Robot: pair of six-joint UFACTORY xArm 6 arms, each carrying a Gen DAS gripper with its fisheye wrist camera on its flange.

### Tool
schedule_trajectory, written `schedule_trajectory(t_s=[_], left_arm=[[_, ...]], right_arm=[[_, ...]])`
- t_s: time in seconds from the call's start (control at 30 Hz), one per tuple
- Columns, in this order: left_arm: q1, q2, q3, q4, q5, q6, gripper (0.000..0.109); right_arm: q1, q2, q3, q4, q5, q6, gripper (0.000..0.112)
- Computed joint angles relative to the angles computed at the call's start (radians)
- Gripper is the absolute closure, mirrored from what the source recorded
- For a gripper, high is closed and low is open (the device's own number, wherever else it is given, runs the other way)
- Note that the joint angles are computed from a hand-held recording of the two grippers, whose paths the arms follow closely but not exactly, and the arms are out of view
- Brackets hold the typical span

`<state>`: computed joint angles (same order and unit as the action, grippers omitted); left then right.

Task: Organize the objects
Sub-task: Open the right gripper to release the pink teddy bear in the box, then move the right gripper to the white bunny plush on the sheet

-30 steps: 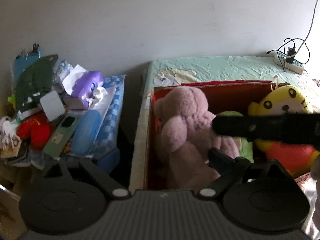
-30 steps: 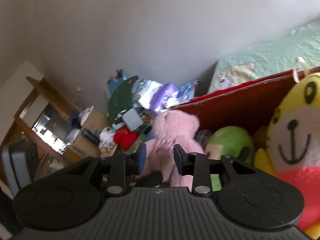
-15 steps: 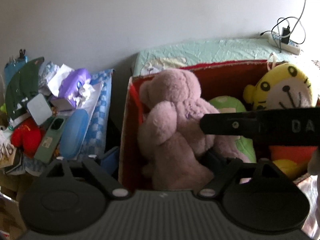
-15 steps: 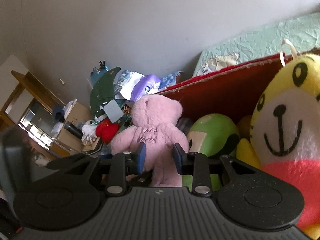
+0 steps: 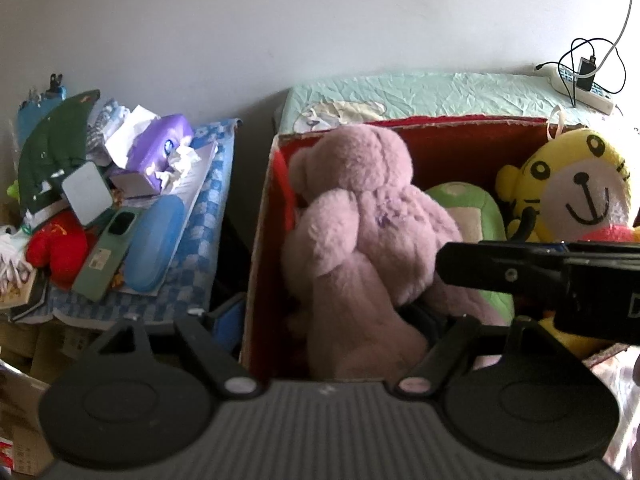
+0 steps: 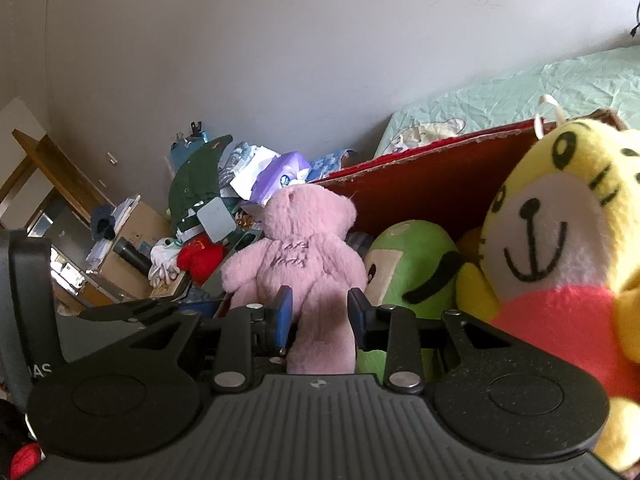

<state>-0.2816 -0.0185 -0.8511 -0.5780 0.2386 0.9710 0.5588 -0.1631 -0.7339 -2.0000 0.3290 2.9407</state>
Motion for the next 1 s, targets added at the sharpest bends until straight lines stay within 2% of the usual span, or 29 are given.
schedule_trajectory(t_s=[0.23, 0.43, 0.6, 0.8, 1.0], left_arm=[[0.002, -0.046, 0.045, 0.035, -0.017, -0.045, 0.019], [0.008, -0.095, 0.088, 0.021, -0.025, -0.042, 0.017], [0.017, -0.140, 0.121, -0.030, -0.017, 0.007, 0.017], [0.008, -0.170, 0.158, 0.002, -0.042, -0.023, 0.018], [0.002, -0.212, 0.166, -0.056, 0.003, 0.013, 0.018]], right_arm=[[0.064, -0.038, 0.044, 0.214, 0.089, -0.183, 0.077], [0.125, -0.074, 0.081, 0.311, 0.179, -0.220, 0.069], [0.169, -0.093, 0.108, 0.351, 0.247, -0.195, 0.069], [0.216, -0.115, 0.131, 0.396, 0.320, -0.205, 0.069], [0.253, -0.139, 0.153, 0.435, 0.376, -0.213, 0.069]])
